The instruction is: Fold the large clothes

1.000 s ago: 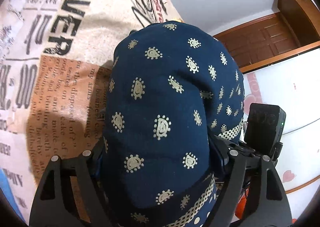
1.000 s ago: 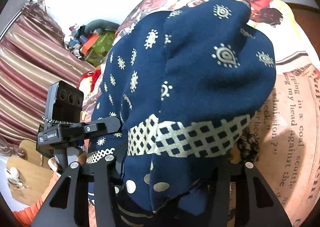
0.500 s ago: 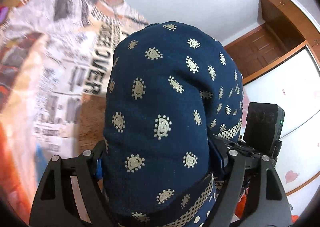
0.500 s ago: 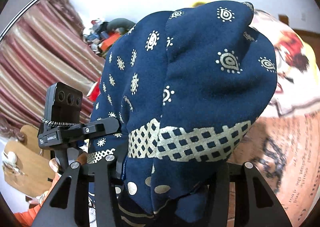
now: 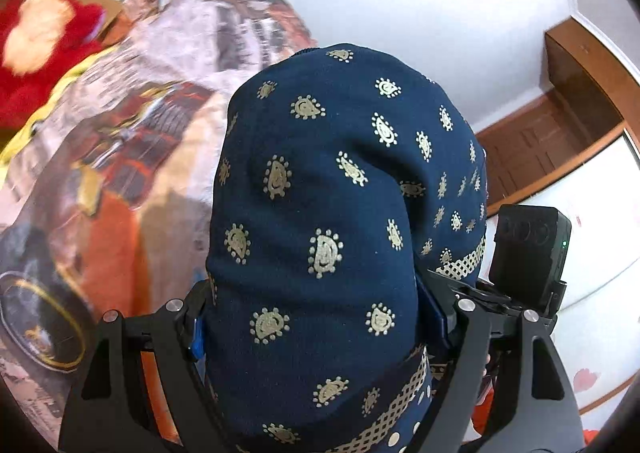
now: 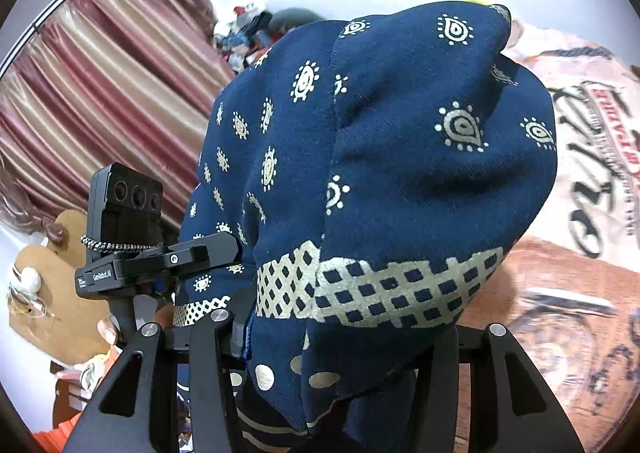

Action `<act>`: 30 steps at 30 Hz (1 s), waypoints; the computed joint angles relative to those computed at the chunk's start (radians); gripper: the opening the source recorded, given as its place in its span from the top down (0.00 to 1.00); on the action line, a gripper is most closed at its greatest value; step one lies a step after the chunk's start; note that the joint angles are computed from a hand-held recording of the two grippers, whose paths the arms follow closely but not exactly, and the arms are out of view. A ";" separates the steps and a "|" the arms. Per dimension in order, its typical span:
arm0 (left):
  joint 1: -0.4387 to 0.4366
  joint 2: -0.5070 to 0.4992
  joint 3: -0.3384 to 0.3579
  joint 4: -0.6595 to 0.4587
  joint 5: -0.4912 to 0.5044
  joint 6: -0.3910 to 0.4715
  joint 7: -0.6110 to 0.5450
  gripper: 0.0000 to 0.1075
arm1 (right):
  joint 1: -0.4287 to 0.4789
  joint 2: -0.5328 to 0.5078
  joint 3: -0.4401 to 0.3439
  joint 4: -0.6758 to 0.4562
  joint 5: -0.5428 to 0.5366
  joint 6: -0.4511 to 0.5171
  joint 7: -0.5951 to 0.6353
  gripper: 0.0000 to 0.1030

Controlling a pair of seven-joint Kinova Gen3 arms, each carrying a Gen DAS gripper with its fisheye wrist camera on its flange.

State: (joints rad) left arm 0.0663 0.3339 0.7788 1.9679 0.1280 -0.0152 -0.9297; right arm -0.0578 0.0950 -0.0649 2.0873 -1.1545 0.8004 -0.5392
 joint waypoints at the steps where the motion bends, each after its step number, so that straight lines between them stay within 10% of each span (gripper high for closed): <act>1: -0.037 0.015 0.030 0.023 -0.003 -0.018 0.000 0.26 | -0.012 0.013 -0.009 0.001 -0.001 -0.016 -0.004 0.54; 16: -0.101 0.379 0.048 0.076 -0.231 -0.170 0.131 0.26 | -0.027 0.359 -0.112 -0.124 0.173 -0.125 -0.176 0.54; 30: 0.100 0.215 -0.142 0.097 -0.190 -0.124 0.223 0.24 | -0.049 0.359 -0.186 -0.173 0.375 -0.200 -0.392 0.36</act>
